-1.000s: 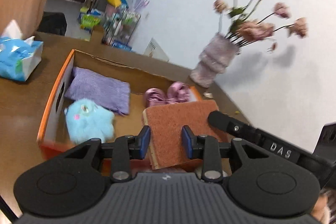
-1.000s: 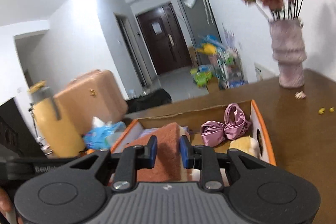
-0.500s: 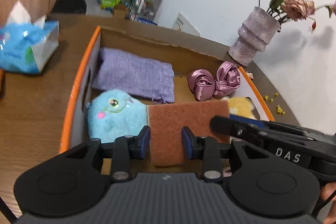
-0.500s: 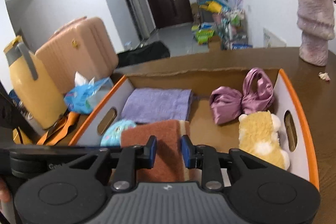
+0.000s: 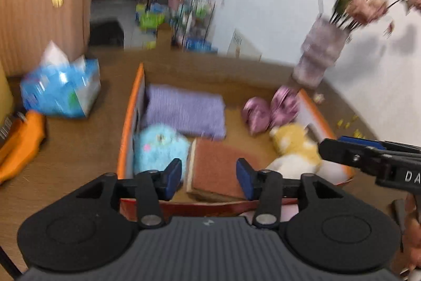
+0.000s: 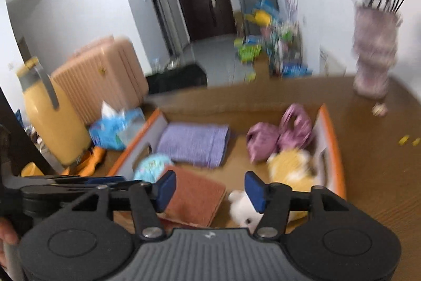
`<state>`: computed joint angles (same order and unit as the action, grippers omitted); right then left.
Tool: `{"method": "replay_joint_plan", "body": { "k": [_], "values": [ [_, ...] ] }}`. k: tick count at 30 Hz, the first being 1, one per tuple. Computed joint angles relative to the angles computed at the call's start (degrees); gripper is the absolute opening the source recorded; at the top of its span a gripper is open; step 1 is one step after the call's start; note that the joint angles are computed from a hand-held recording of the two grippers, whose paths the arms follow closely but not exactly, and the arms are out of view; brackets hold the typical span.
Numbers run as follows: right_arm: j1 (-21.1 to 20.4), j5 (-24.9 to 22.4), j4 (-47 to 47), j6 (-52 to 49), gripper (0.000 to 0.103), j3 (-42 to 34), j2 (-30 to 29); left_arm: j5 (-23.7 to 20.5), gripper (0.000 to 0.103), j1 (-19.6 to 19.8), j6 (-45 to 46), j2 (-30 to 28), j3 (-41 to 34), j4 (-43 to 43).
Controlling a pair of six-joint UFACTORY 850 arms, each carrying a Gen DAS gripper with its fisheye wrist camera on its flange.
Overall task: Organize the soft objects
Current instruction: 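Move both grippers back toward the blue tissue pack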
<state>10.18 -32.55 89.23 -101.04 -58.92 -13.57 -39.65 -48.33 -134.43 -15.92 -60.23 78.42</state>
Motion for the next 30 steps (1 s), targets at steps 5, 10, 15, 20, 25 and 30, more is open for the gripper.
{"method": "replay_joint_plan", "body": {
  "k": [5,10,15,20,25,30],
  "values": [
    [-5.2,-5.1,5.4,-7.6,0.076,5.7,9.4,-13.5,0.067,-7.8,3.4,4.2,-0.7,1.1],
    [-9.9,-10.3,9.7,-15.1,0.08,12.2,17.5,-24.0,0.079,-14.7,6.5,4.0,-2.8,1.8],
    [-14.0,-15.7,12.1,-21.4,0.084,19.0,23.7,-33.6,0.085,-21.8,7.5,0.8,-4.2,1.5],
    [-23.2,-26.3,10.5,-26.1,0.084,29.7,29.4,-37.5,0.09,-30.3,-3.9,-1.3,-0.8,0.7],
    [-33.4,-33.1,4.0,-28.7,0.084,38.9,32.0,-44.8,0.099,-37.7,-9.9,-7.9,-2.6,-5.1],
    [-39.6,-35.3,-3.7,-29.1,0.084,42.4,29.4,-40.8,0.099,-39.6,-17.5,-8.6,-1.1,-7.5]
  ]
}}
